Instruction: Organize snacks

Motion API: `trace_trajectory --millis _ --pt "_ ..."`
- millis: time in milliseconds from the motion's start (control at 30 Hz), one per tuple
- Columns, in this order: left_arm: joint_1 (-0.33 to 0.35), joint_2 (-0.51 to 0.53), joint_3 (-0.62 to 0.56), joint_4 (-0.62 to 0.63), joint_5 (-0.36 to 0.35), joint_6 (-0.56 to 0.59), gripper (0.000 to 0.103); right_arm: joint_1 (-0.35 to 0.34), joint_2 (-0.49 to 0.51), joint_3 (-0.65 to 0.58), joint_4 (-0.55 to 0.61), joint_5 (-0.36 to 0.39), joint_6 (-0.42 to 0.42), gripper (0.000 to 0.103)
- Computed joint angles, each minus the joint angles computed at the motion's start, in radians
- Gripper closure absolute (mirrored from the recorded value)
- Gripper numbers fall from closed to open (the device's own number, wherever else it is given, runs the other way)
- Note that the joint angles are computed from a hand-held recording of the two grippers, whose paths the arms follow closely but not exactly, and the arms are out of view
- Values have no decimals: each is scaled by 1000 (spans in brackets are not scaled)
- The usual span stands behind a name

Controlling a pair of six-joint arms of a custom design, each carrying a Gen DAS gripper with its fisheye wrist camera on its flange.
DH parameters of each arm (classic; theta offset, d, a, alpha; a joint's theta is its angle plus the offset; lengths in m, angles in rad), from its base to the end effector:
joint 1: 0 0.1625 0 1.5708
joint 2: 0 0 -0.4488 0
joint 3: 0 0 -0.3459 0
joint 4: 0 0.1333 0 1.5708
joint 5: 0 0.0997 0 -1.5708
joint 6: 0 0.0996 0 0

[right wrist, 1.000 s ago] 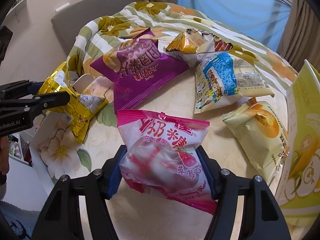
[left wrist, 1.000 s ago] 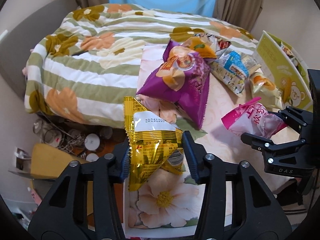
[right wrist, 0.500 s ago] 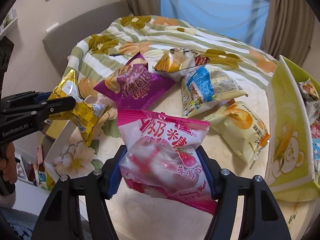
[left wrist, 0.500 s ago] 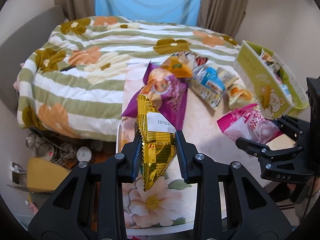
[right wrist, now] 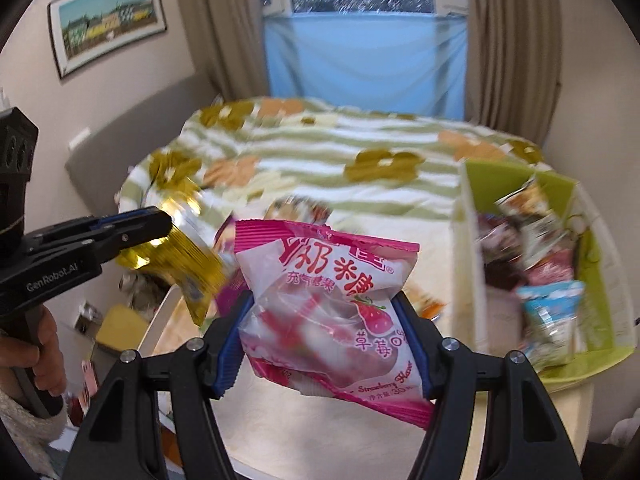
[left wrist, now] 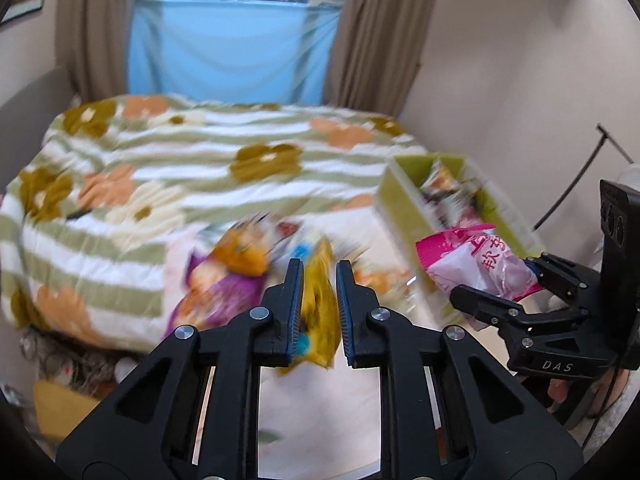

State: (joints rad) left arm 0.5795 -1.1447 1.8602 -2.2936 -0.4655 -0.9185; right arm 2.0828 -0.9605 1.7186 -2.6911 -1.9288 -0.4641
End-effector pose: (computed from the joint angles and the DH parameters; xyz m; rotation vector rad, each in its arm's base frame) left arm -0.3356 -0.4853 0.3003 0.0771 2.2572 -1.1418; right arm 0.3967 -0.5051 0.2406 1.2085 -2.4707 0.5151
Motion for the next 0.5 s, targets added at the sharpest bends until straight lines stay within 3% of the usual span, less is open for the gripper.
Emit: trace_trajectory --millis 67,167,267,333,500 --pt "3 66 -65 -68 15 91 88 -9 -18 -24 9 12 -12 41" --pt "13 127 -136 -103 0 137 88 -27 -36 -76 39 17 -51 41" --pt "30 154 -172 -29 -18 66 88 -52 -59 -115 77 25 -98 40" --pt "54 162 -188 58 -66 -10 87 -65 -68 -120 90 28 -115 40" --pt "82 136 -127 169 -148 -98 87 -92 -83 -106 125 40 -99 40"
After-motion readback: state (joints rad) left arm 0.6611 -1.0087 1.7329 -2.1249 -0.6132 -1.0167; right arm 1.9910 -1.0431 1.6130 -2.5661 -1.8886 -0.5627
